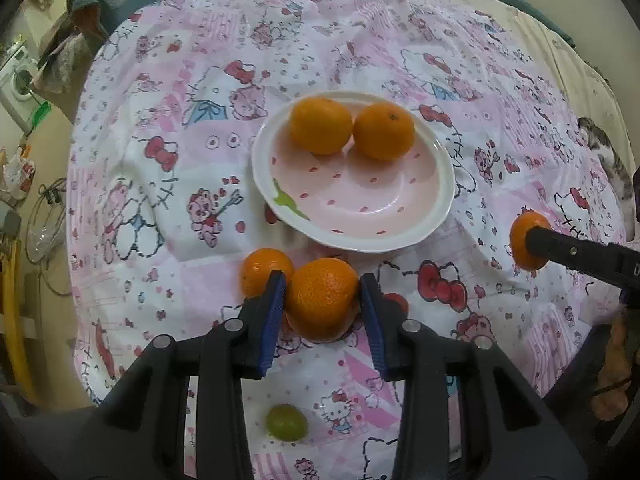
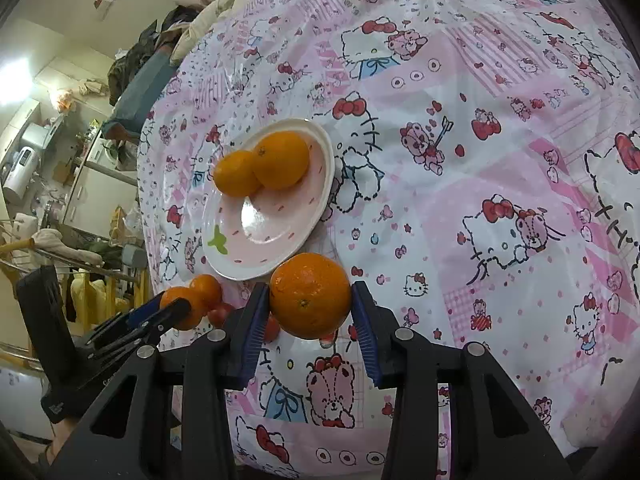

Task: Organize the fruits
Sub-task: 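Carry both mandarins over the plate beside the two oranges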

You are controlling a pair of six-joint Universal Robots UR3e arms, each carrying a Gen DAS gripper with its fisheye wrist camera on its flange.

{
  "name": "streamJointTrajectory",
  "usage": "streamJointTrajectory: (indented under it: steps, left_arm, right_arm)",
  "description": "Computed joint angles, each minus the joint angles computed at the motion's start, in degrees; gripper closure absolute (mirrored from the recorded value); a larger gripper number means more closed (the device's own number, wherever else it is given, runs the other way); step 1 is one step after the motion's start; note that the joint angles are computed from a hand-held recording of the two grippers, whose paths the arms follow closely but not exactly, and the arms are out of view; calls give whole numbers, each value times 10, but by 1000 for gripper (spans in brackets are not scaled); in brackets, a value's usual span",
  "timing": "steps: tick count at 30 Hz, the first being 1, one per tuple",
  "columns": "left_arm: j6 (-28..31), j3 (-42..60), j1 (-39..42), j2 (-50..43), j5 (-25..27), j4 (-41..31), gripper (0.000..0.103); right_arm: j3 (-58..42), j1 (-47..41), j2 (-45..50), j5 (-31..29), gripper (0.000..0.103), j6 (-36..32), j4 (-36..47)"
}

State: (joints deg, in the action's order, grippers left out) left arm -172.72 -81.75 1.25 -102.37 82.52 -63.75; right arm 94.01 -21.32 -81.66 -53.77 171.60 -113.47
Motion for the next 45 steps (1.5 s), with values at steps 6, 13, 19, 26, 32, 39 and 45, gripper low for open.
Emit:
streamJointTrajectory:
  steps: [6, 13, 19, 26, 32, 39, 45]
  left_arm:
    - [-7, -16, 24, 20, -17, 15, 70]
    - [-14, 20, 38, 16, -33, 2, 70]
    - [-8, 91, 42, -14, -37, -27, 70]
    - [-7, 167, 43, -67, -31, -63, 69]
    - [0, 248, 32, -126, -13, -81, 69]
    - [10, 338, 16, -203, 1, -103, 69]
    - [20, 389, 2, -266, 10, -115, 69]
  right_arm:
    - [4, -3, -12, 15, 60, 4, -29]
    - [-10, 0, -9, 42, 60, 0, -55]
    - [-53, 12, 21, 48, 60, 5, -65]
    - [-120, 29, 73, 45, 60, 14, -73]
    - [-180, 39, 122, 51, 60, 20, -69]
    - [-255, 53, 192, 52, 60, 32, -30]
    - [-329, 70, 261, 31, 60, 34, 15]
